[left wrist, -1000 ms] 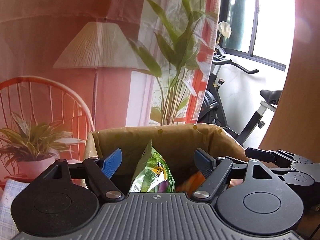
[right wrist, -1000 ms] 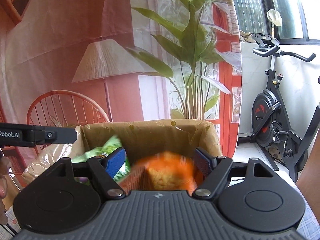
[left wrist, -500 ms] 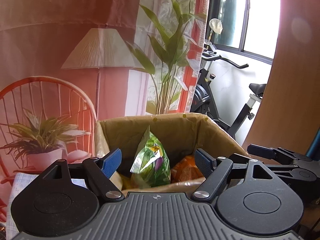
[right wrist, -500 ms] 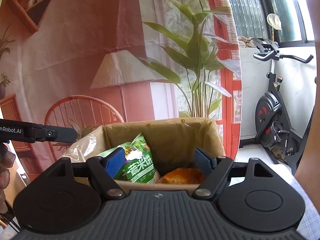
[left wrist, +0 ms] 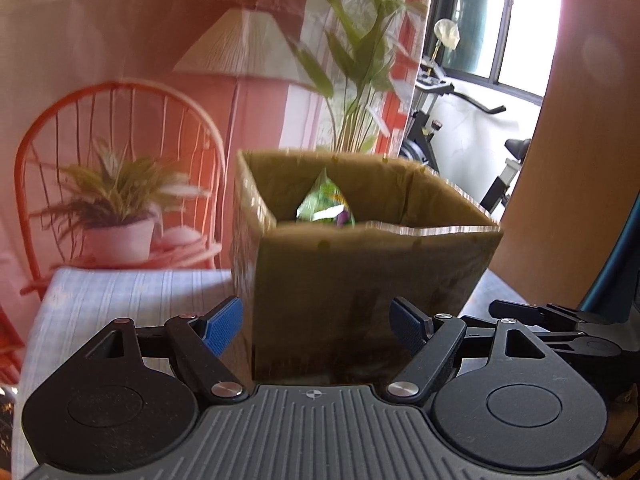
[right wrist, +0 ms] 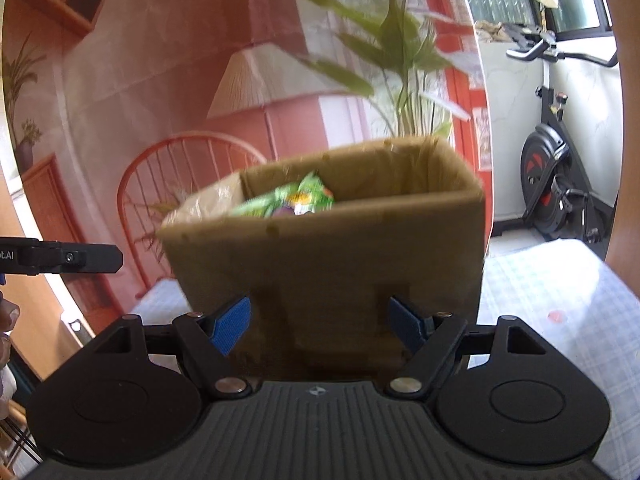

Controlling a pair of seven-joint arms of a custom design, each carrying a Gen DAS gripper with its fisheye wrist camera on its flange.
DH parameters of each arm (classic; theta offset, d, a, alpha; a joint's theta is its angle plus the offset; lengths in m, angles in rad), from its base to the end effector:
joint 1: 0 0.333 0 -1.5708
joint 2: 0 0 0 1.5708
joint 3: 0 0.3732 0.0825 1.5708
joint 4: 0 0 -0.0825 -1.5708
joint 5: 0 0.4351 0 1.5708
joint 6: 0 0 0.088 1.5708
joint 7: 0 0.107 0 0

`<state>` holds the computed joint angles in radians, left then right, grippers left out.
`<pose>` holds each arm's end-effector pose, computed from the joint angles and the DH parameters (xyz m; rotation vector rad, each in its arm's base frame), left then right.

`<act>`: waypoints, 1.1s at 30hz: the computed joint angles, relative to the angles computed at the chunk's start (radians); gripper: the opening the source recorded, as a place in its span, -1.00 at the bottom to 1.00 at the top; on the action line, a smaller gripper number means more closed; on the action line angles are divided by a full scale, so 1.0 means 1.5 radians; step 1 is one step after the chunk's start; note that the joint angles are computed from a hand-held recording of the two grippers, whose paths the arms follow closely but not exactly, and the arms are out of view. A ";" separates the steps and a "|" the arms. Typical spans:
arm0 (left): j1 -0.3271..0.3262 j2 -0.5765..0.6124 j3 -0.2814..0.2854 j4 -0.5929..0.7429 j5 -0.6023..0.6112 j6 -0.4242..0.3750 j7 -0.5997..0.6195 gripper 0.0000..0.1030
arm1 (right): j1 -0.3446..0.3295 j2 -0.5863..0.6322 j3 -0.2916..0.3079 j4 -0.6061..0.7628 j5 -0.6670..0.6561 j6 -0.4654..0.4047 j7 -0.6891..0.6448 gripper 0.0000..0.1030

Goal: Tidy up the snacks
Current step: 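Move the left tool to the bread loaf bag while the right tool approaches the blue-dotted packet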

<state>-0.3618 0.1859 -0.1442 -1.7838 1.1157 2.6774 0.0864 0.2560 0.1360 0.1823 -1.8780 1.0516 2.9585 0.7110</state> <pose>0.6134 -0.3628 0.5536 -1.7523 1.5216 -0.9816 0.6468 0.2315 0.5576 -1.7196 1.2299 -0.3802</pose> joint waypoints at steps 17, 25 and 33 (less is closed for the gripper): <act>0.001 -0.008 -0.001 -0.119 -0.100 0.057 -0.033 0.60 | 0.024 -0.052 -0.036 -0.133 -0.084 -0.037 0.100 0.53; -0.006 0.001 -0.003 -0.124 -0.109 0.068 -0.067 0.60 | 0.022 -0.049 -0.038 -0.143 -0.084 -0.049 0.115 0.53; -0.017 0.042 -0.005 -0.086 -0.153 0.088 0.053 0.76 | 0.026 -0.066 -0.044 -0.170 -0.118 -0.043 0.125 0.53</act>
<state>-0.3874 0.2483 -0.1522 -1.9136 0.8864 2.8097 0.1654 0.2956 0.0371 0.1168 -2.1334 0.8739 2.8936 0.8983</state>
